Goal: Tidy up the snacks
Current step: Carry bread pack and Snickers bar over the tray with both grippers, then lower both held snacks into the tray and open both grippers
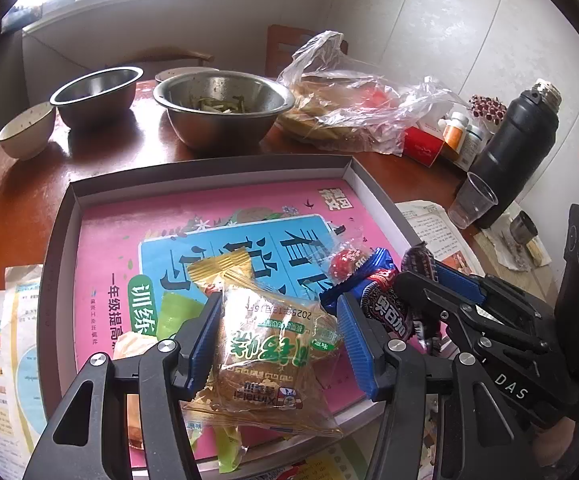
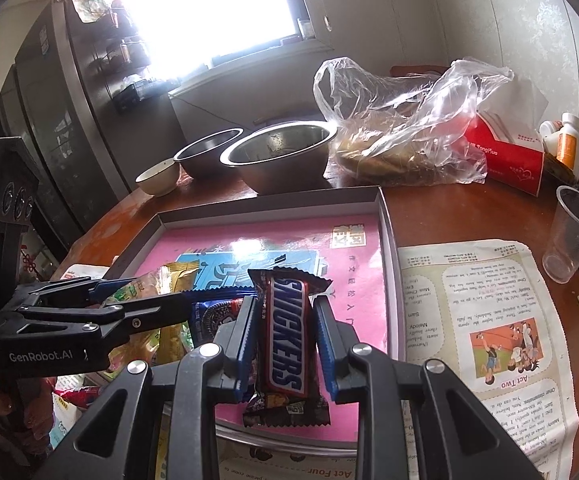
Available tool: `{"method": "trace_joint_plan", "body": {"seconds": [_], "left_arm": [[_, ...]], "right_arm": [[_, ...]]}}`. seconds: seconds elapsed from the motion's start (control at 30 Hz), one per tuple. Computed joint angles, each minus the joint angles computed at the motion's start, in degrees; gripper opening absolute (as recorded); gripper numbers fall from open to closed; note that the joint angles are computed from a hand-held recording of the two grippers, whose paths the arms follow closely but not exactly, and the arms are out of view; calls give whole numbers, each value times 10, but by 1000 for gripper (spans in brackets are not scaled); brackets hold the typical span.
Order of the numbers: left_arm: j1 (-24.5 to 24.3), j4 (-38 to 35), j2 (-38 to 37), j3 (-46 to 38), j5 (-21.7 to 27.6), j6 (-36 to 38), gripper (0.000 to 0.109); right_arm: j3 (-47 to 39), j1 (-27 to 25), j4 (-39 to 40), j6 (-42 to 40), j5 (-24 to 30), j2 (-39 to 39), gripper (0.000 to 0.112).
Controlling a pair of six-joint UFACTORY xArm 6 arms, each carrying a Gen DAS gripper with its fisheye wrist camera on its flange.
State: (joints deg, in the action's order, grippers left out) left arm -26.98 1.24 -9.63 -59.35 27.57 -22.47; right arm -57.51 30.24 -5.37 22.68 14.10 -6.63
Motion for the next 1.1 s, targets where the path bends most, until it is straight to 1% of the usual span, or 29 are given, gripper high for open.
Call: {"method": "trace_joint_plan", "body": {"seconds": [0.2,0.37,0.57,0.87,1.0,1.1], "left_arm": [[1,-4,3,-4,2,0,59],[3,1,8,-8,7,-8,60],[3,-2,9,-9,8,-8,61],[4,-12,9,-10,11,-3,61],[2,-11,7,-10,16,-3,61],[1,-12,5,-7,17,-2,62]], "right_arm": [[3,-3,10,-2,1,-2,32],[4,-5,9,7,3,-4,41],[5,-6,11,10,4,-5,45],[11,-10,10,17,7,-13,46],[16,-12,-4,30,7,-19,46],[19,-13,-4,32,8,-22,46]]}}
